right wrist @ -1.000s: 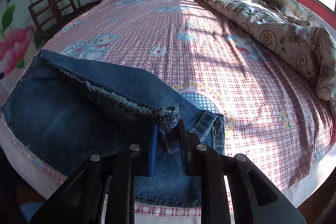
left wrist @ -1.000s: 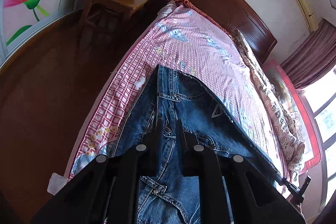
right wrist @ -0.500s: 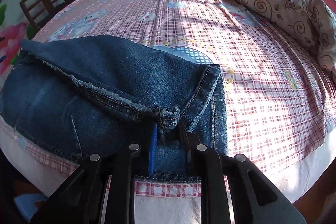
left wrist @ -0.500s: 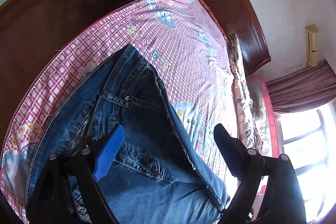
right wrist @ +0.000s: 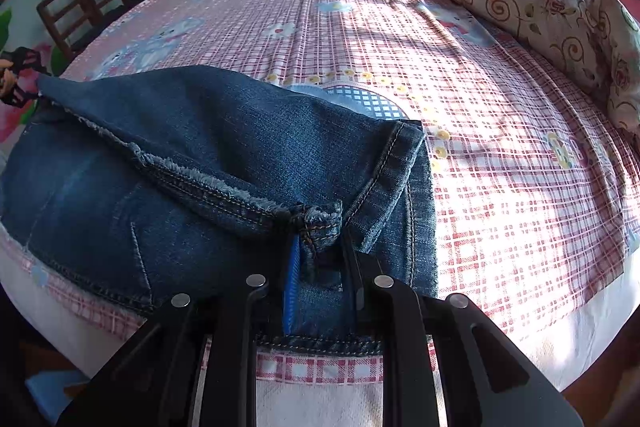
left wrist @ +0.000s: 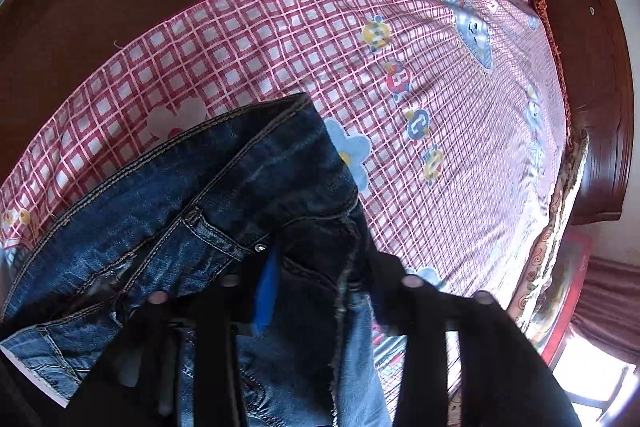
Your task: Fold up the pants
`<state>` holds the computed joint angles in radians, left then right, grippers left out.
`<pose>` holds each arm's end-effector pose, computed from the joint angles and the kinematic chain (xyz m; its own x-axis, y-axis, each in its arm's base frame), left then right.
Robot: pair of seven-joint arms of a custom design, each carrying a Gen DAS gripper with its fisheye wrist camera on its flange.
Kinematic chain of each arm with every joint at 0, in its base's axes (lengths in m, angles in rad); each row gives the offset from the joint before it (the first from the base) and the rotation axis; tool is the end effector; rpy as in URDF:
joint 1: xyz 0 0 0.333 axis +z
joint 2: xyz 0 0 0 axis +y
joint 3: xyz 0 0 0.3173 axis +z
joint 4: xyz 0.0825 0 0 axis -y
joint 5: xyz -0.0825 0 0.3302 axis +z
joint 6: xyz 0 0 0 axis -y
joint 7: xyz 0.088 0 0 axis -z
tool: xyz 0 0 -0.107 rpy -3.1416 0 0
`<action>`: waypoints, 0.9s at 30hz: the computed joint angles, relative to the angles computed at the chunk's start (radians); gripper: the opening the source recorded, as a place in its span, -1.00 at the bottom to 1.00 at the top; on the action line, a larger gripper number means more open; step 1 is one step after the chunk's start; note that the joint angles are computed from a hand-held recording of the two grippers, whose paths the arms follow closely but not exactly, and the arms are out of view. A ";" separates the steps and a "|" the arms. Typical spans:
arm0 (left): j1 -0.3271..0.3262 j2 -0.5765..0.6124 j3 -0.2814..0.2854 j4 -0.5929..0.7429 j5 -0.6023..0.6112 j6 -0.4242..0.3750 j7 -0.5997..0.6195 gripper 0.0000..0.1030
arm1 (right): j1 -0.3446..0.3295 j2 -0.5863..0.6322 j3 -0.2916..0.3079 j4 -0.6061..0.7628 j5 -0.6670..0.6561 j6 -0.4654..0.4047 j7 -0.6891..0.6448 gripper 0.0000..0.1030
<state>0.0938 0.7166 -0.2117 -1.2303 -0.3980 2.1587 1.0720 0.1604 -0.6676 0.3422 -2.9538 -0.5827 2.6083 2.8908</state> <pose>0.7150 -0.0543 0.3999 0.5363 -0.6815 0.4980 -0.8165 -0.5684 0.1014 0.2518 0.1432 0.3906 -0.3927 -0.9176 0.0618 -0.7673 0.2899 -0.5720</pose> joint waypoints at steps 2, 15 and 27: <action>0.008 -0.028 -0.010 -0.054 -0.008 0.041 0.057 -0.88 | 0.002 -0.005 -0.005 -0.003 0.001 0.004 -0.002 -0.66; 0.221 -0.712 -0.039 -0.923 -0.709 0.264 0.965 -0.89 | 0.070 -0.094 -0.019 0.054 0.024 -0.213 -0.148 -0.66; 0.123 -0.786 0.166 -1.298 -1.027 0.276 1.362 -0.87 | 0.146 -0.096 -0.043 0.042 0.081 -0.295 -0.294 -0.66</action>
<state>0.2164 -0.0698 -0.0458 -2.5285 -1.4252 2.4348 2.4345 0.3060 -0.7635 0.2992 -2.9121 -0.5014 2.3136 2.5967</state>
